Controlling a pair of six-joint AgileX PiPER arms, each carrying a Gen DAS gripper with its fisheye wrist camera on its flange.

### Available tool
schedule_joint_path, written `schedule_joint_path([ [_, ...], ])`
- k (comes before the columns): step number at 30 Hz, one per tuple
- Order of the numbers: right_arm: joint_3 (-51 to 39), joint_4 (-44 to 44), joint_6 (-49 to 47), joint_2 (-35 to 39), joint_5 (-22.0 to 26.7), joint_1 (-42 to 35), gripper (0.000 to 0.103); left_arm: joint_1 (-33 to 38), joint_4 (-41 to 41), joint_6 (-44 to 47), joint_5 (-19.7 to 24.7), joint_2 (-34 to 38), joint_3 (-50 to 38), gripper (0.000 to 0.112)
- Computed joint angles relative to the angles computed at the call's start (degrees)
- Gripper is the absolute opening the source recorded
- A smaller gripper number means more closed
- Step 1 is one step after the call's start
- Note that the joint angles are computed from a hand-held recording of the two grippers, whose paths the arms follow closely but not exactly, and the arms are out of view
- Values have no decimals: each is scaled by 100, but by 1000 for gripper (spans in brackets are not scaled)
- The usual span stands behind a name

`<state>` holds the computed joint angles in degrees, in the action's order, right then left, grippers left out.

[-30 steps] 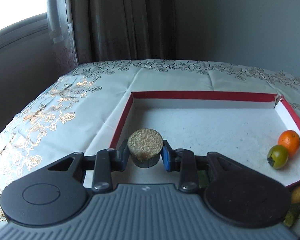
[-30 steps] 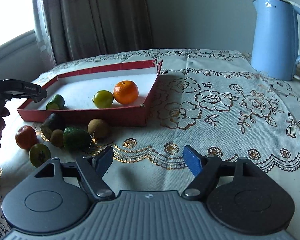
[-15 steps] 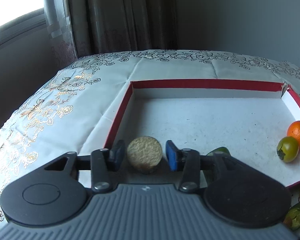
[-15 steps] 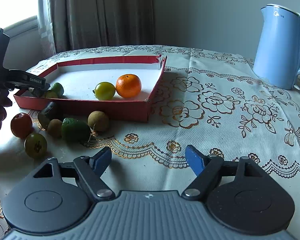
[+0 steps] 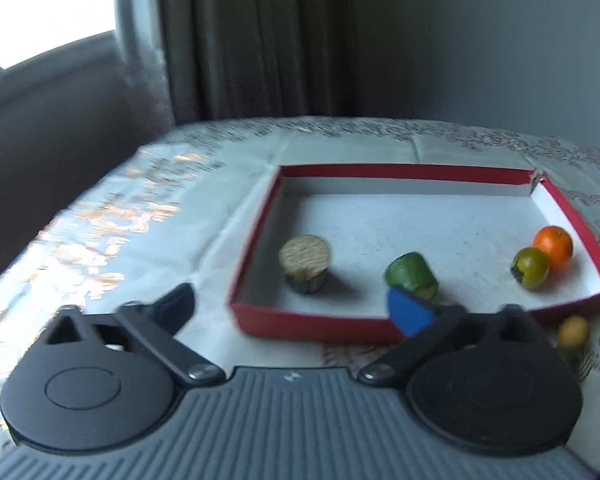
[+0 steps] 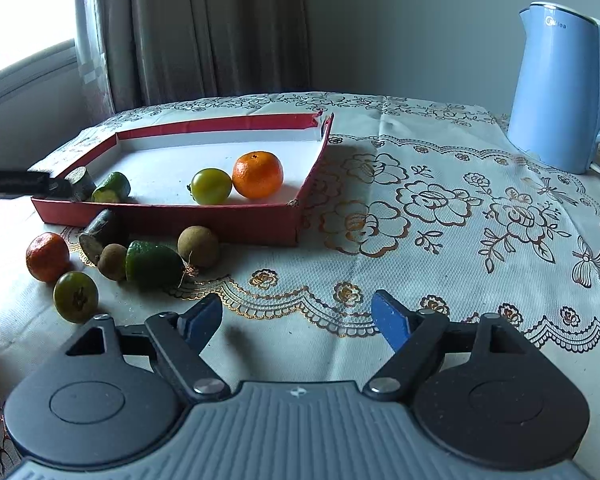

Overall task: Organize fruits
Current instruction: 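Withdraw the left gripper and move the right gripper toward the fruits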

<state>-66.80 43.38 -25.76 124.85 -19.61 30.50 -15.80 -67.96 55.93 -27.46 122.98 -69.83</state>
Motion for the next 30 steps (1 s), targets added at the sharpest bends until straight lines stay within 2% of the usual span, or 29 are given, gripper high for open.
schedule_joint_path([
  [5,69,-199,262,-25,-59,-13,82,-72,1238,-1461,-741,-589,1378,103],
  [8,266,-684,854,-86,-308,-19,82,98,2075,-2575,-1111,-863,2125,103],
  [11,536,-1139,1280,-167,-755,54,82,215,2120,-2868,-1559,-778,2415,103],
  [13,650,-1263,1315,-223,-916,161,82,314,1988,-2888,-1628,-636,2415,103],
  [14,695,-1539,1541,-250,-930,192,82,382,2027,-2965,-1599,-565,2417,103],
  [16,742,-1721,1609,-252,-1031,373,82,646,2231,-3060,-1038,-592,2361,103],
  [18,651,-1560,1207,-197,-1044,634,82,798,2596,-3511,-961,-635,2433,103],
  [21,385,-1033,388,-52,-1086,1033,82,975,2872,-3695,-592,-663,2391,103],
  [23,116,-717,-76,61,-952,1192,82,1050,3092,-3901,-525,-671,2407,103],
  [26,-322,68,-958,253,-751,1342,82,1041,2916,-3777,-475,-654,2371,103],
  [30,-721,584,-1477,390,-417,1359,81,1047,2760,-3536,-298,-632,2259,103],
])
